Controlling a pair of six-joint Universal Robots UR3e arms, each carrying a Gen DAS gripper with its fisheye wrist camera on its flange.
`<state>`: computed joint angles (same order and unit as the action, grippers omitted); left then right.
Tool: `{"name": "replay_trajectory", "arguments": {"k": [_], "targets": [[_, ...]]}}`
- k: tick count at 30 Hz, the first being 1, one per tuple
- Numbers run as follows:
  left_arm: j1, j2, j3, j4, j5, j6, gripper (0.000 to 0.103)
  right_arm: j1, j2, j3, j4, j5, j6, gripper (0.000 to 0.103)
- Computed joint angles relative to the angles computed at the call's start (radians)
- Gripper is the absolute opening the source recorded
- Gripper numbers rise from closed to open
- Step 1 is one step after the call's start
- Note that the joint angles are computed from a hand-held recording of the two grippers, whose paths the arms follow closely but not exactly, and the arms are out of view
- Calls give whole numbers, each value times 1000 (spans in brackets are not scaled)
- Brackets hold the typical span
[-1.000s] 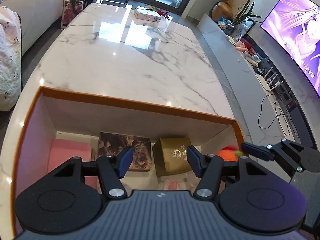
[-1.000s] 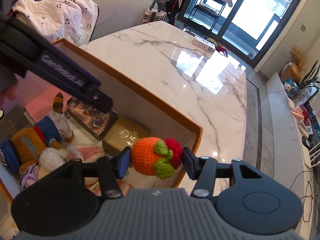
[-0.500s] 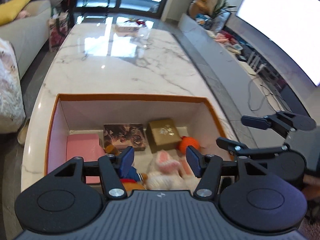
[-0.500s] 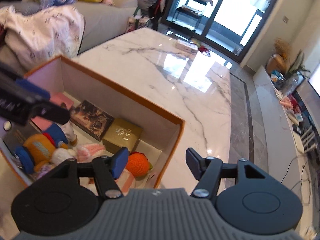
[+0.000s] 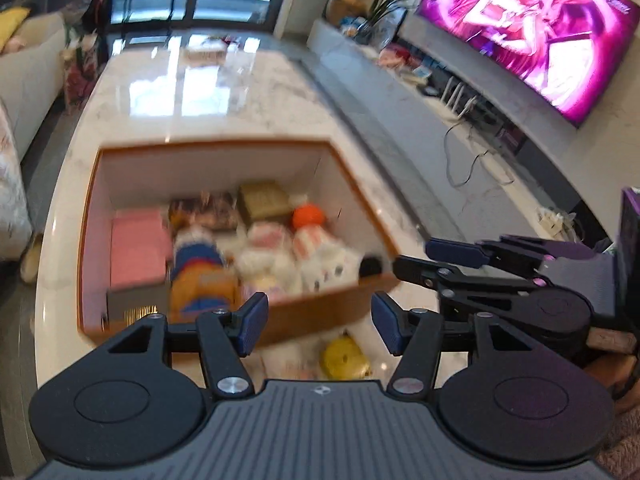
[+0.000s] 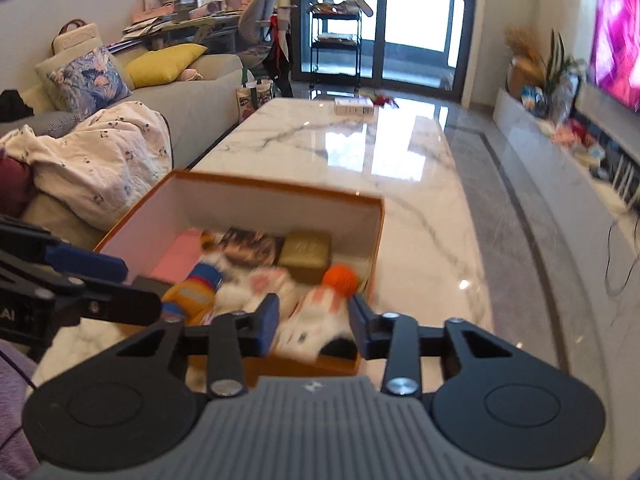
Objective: Organize objects
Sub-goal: 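Reach the left tool to the white lotion tube while the right tool reaches the yellow tape measure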
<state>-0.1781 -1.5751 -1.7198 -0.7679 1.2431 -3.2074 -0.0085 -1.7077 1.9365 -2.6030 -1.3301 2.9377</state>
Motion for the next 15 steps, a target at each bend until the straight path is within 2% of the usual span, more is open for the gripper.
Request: {"name": "replay_trajectory", "arguments": {"k": [8, 15], "targets": [[-74, -71, -78, 4, 92, -60, 67, -12, -107, 224, 15, -19, 56, 40], [-123, -152, -162, 112, 129, -128, 67, -57, -170, 344, 22, -3, 46, 40]]}}
